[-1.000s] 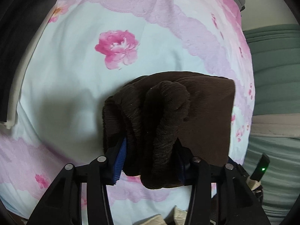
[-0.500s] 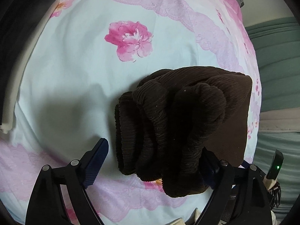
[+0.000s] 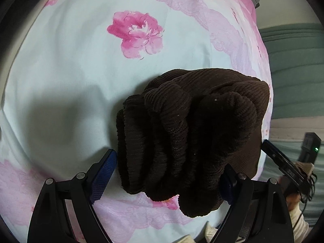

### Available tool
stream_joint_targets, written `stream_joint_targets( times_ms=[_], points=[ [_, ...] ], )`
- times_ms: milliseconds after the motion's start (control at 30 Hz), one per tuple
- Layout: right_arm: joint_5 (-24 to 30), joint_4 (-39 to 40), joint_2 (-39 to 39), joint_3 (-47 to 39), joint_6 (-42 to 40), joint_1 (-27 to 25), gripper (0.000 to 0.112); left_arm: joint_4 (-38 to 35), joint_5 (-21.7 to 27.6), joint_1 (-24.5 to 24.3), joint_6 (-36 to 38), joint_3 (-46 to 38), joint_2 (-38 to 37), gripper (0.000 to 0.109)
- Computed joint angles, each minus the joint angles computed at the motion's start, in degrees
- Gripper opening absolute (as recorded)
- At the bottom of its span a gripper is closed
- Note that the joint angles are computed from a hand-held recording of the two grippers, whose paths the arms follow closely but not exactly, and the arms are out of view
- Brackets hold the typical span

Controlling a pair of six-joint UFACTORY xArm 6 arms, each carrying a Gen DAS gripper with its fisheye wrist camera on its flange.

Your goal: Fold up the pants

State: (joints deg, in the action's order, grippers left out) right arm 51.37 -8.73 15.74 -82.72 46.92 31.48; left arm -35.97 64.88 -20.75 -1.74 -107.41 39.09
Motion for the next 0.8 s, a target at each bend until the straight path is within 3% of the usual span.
stream_joint_targets(
  times_ms=[167, 367, 600, 667, 733, 800],
  points=[
    [-6.72, 7.84, 2.92, 0.74, -5.41, -2.27, 0.074, -3.55, -4.13, -0.35, 1.08, 4.40, -1.71, 0.089],
    [-11.26, 13.84, 5.66, 2.64, -7.93, -3.10, 0.073, -5.88, -5.52, -0.68, 1.46, 6.17, -2.02, 0.084],
    [-12.29, 17.73, 8.79, 1.31, -10.31, -3.97, 0.073, -4.43, -5.38, -1.30, -4.66, 3.66, 0.25, 0.083],
    [-11.34, 17.92, 9.50, 0.23, -9.95, -3.94, 0.070, -3.51, -5.14, -1.34, -6.23, 4.06, -0.36, 0.080],
    [-11.35, 19.74, 10.11, -0.88, -11.14, -3.65, 0.055, -1.23, -5.23, -1.79, -7.22, 4.92, -1.64, 0.076],
    [-9.94, 18.27, 10.65, -2.33, -10.46, -3.34, 0.052, 0.77, -5.30, -2.41, -8.78, 5.26, -2.61, 0.070]
  ],
)
